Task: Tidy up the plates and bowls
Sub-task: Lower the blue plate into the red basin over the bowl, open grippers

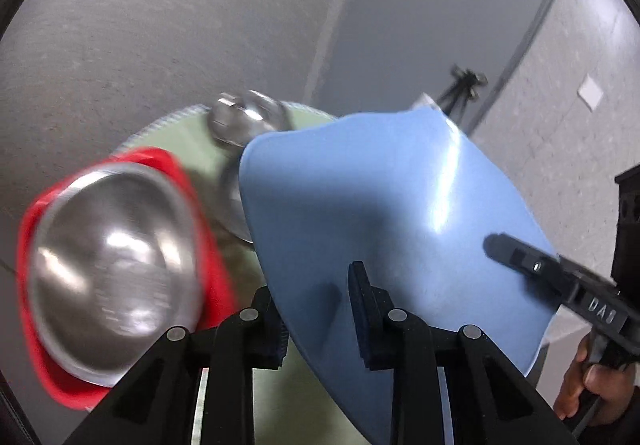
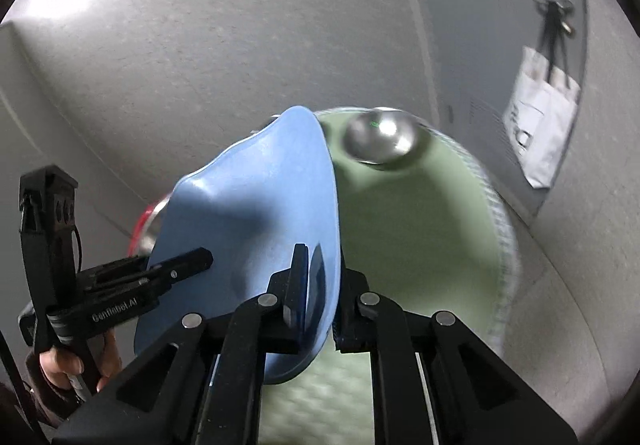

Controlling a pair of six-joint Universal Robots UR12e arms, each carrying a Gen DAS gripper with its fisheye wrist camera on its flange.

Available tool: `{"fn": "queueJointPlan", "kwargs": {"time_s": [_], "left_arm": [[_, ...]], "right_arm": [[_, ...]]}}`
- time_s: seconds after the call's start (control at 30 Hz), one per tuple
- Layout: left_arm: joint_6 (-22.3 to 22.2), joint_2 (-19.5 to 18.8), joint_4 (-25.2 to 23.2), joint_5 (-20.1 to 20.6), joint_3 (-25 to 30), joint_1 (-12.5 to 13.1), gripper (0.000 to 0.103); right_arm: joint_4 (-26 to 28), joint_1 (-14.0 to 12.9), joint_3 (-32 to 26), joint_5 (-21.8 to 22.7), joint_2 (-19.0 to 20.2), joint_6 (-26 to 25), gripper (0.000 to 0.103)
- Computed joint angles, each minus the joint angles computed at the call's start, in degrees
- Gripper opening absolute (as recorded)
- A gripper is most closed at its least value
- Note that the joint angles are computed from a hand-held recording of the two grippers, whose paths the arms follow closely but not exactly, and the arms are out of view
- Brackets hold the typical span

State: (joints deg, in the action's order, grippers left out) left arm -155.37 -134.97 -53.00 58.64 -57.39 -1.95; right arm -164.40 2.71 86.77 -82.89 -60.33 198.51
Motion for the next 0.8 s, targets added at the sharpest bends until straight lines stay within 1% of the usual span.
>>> {"fn": "queueJointPlan", "kwargs": {"time_s": [0.13,0.2,0.33,0.4,0.47,0.57,0.67,0.77,0.8], "left_arm": [[0.15,-1.34,-0.12,0.93,2.82,2.94,0.023],[0.35,-2.48,-0.43,1.73,4.88,4.46,0.023],[0.61,-4.13,-1.47,3.06,7.82,6.41,0.023],[1.02,-5.63,-3.25,3.90,10.20,7.28,0.022],[1.65,-6.66,-4.77,4.41,11.80,7.70,0.022],[2.96,-9.30,-9.53,5.06,16.06,8.09,0.022],[4.00,-11.19,-13.23,5.79,19.31,8.12,0.022],[4.91,-13.62,-17.20,5.96,23.86,7.88,0.023],[4.51,-15.30,-19.15,6.05,27.32,7.33,0.023]], "right_arm": [[0.84,2.77,-5.51,0.58,3.78,0.74,0.011],[1.99,4.18,-9.20,1.18,6.35,1.19,0.011],[5.92,5.89,-15.41,2.50,10.56,1.41,0.012],[7.64,6.54,-17.67,2.46,12.20,1.64,0.012],[9.32,7.15,-19.78,1.82,13.61,1.76,0.012],[12.17,7.59,-22.39,1.00,15.24,2.15,0.012],[14.52,8.18,-23.73,-1.02,16.07,2.17,0.012],[15.95,8.57,-24.99,-2.40,16.96,2.96,0.012],[16.02,8.66,-24.81,-2.75,16.86,3.24,0.012]]}}
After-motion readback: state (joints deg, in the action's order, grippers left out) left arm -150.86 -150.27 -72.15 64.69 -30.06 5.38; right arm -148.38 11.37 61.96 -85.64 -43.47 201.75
